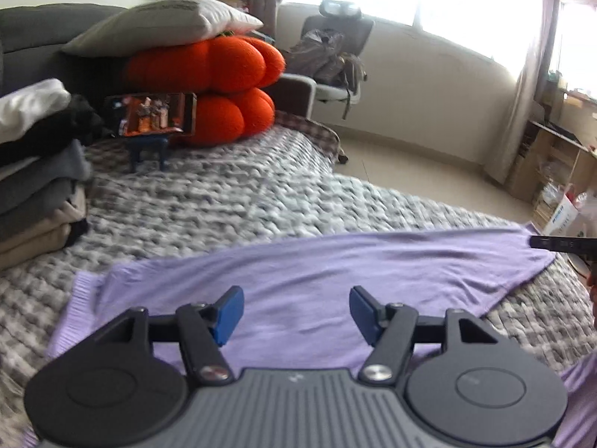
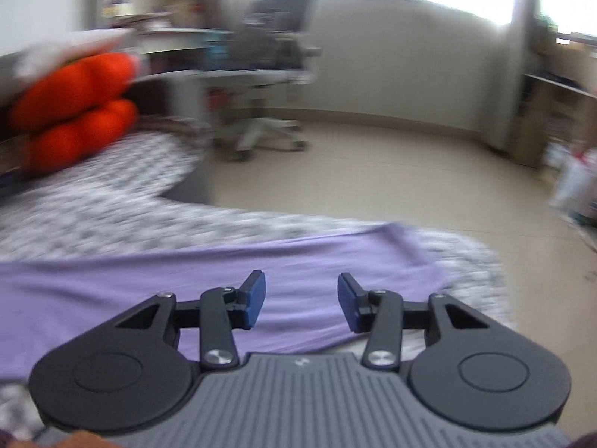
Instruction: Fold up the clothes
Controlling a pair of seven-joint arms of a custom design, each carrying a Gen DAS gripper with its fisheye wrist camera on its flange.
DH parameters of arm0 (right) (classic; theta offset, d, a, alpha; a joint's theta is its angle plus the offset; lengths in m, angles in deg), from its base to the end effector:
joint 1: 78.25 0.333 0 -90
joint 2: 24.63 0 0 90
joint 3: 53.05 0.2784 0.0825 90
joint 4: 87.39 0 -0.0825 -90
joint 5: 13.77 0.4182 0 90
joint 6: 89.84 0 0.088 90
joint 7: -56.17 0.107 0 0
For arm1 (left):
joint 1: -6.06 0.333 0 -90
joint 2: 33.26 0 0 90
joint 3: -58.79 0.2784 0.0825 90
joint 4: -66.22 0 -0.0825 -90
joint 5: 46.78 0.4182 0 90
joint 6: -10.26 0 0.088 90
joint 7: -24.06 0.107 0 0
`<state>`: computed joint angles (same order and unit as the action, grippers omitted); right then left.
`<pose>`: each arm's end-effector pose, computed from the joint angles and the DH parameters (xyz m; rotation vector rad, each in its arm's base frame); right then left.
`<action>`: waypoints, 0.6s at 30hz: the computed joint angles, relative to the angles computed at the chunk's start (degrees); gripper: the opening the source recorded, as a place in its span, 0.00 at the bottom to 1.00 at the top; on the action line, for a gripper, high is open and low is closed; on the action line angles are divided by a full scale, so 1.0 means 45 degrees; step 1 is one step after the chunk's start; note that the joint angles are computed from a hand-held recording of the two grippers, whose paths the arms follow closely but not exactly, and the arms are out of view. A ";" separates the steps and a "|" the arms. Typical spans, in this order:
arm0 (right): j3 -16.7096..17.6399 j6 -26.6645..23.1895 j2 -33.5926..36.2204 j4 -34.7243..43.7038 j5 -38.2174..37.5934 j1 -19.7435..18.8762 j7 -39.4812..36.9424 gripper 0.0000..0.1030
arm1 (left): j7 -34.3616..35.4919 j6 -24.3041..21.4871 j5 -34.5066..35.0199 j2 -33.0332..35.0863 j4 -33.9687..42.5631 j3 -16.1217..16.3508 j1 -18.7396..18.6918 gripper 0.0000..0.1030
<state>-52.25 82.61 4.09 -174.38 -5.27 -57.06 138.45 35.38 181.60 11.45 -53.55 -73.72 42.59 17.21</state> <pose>0.7059 0.2712 0.4446 -1.8380 1.2496 -0.6430 0.5022 -0.1079 0.4481 -1.8577 1.3597 -0.8763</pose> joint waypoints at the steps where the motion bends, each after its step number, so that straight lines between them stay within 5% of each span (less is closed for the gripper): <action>1: 0.0692 -0.0263 -0.0064 -0.0029 0.0828 -0.0377 -0.1104 0.48 | 0.0044 0.0095 -0.0056 0.0130 0.0015 0.0021 -0.0055 0.62; 3: 0.0742 -0.0793 -0.0032 -0.0028 0.0017 -0.0264 -0.1159 0.51 | 0.0250 0.0115 -0.0312 0.0365 0.0009 0.0108 -0.0238 0.62; 7: -0.1495 -0.0243 0.0360 0.0101 -0.1736 0.1328 0.0176 0.75 | 0.0805 -0.0006 -0.1087 0.0109 -0.0566 0.0455 -0.0593 0.62; 11: -0.2758 -0.0897 0.0878 0.0915 -0.1909 0.1723 0.2493 0.77 | 0.1620 -0.0018 -0.1983 -0.0933 -0.1581 0.0743 -0.0721 0.62; 15: -0.5953 -0.1434 0.1223 0.1073 -0.4807 0.3922 0.7277 0.77 | 0.2323 -0.0033 -0.3086 -0.1983 -0.2602 0.0871 -0.0710 0.62; 18: -0.5963 -0.0990 0.0555 0.0158 -0.5116 0.4152 0.8031 0.77 | 0.2830 -0.0308 -0.4012 -0.2889 -0.3396 0.1096 -0.0846 0.62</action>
